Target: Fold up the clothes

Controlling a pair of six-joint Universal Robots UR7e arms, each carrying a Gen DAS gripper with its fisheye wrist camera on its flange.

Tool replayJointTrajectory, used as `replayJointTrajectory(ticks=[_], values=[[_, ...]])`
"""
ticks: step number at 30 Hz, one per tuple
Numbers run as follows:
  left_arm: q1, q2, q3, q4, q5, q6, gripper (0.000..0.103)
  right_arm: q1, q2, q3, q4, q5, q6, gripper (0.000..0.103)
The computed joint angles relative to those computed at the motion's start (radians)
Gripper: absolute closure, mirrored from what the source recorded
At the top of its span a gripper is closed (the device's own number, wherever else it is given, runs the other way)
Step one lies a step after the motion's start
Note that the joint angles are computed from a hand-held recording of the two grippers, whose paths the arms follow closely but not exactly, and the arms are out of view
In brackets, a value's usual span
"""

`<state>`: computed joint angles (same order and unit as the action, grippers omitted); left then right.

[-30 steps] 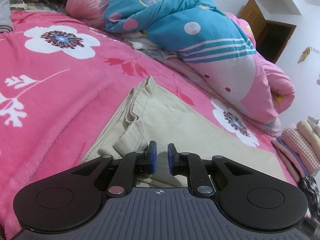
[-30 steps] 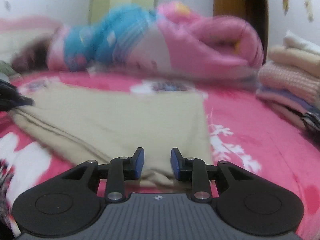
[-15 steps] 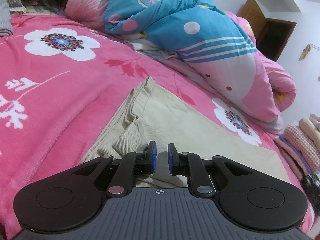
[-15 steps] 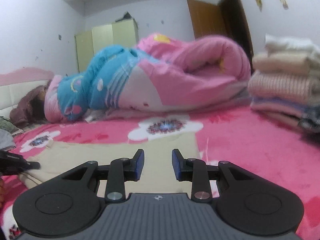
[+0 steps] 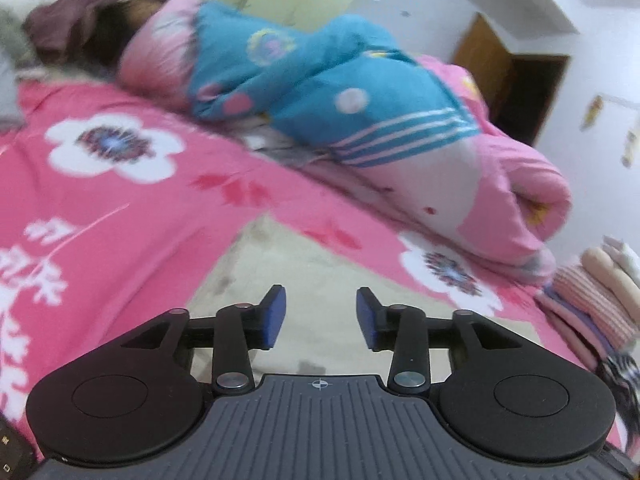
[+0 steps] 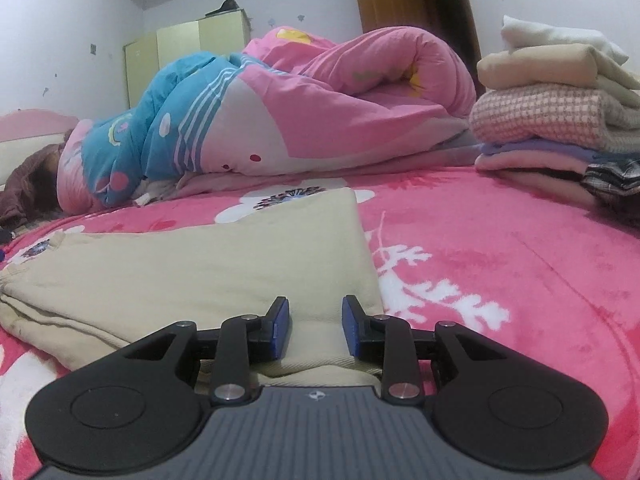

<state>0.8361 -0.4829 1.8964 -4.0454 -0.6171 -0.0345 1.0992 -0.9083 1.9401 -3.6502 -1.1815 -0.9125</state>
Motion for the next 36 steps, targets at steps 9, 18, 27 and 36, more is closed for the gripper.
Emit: replayJointTrajectory(ticks=[9, 18, 27, 36], values=[[0.013, 0.043, -0.063, 0.335, 0.043, 0.039, 0.056, -0.005, 0.0, 0.006, -0.01, 0.007, 0.002, 0.072], [0.01, 0.03, -0.017, 0.229, 0.076, -0.008, 0.056, -0.002, 0.004, 0.005, -0.02, 0.001, -0.002, 0.072], [0.016, 0.016, 0.004, 0.184, 0.06, -0.068, 0.057, 0.12, -0.007, 0.022, -0.11, -0.264, -0.11, 0.066], [0.019, 0.02, 0.0, 0.164, 0.062, -0.071, 0.057, 0.185, -0.029, 0.066, 0.062, -0.154, -0.11, 0.066]])
